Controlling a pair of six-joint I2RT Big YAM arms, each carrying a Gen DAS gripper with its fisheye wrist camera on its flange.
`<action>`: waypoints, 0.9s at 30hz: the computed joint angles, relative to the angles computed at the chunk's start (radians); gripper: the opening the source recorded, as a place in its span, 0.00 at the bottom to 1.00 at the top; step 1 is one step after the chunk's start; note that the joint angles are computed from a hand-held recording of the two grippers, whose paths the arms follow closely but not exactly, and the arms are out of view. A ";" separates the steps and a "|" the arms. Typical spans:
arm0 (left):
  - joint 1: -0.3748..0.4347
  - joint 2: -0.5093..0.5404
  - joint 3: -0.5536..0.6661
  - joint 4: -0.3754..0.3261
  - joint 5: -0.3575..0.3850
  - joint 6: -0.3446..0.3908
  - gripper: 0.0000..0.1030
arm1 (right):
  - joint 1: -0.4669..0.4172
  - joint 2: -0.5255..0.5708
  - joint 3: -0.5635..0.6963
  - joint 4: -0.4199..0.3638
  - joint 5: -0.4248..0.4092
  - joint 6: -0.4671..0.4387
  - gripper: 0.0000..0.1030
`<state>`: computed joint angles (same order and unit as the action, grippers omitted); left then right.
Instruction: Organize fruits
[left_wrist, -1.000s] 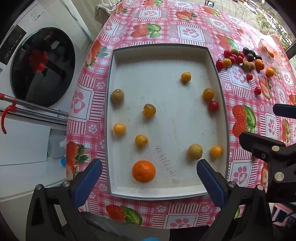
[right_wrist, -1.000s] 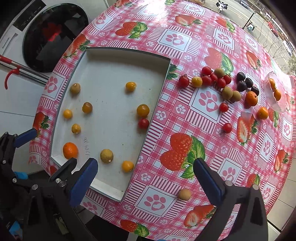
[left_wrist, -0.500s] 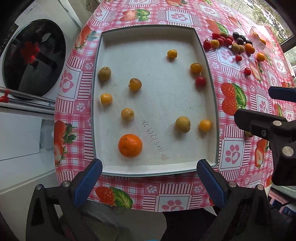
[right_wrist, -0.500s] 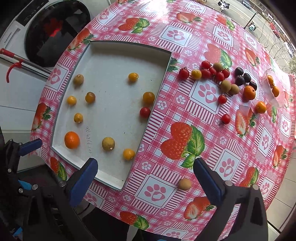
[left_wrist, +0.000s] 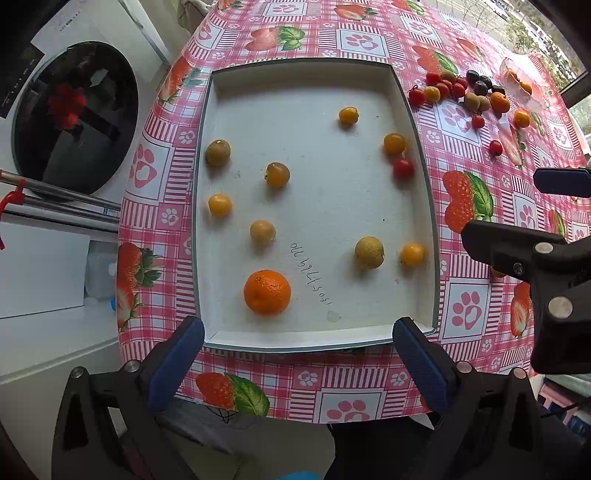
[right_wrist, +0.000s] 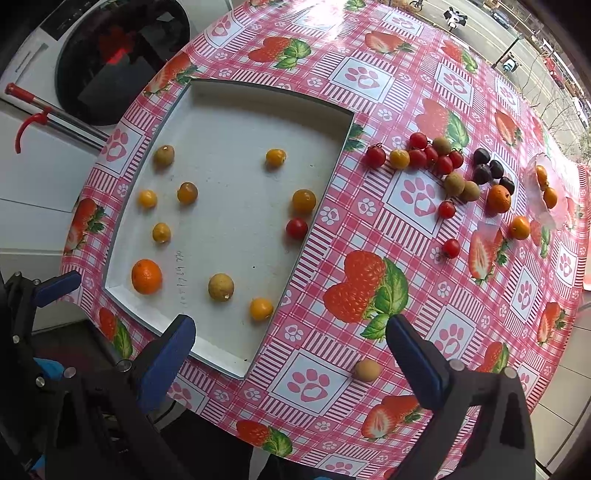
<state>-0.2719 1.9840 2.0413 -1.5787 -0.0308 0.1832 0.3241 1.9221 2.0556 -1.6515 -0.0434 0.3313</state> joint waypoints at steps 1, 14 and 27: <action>0.000 0.000 -0.001 -0.001 0.000 0.001 1.00 | 0.001 0.001 0.000 -0.002 0.002 -0.002 1.00; -0.007 -0.004 -0.020 -0.005 -0.025 0.010 1.00 | 0.013 0.018 0.004 -0.012 0.000 -0.004 1.00; -0.007 -0.008 -0.028 0.015 -0.027 0.008 1.00 | 0.020 0.035 0.018 -0.015 -0.010 -0.010 1.00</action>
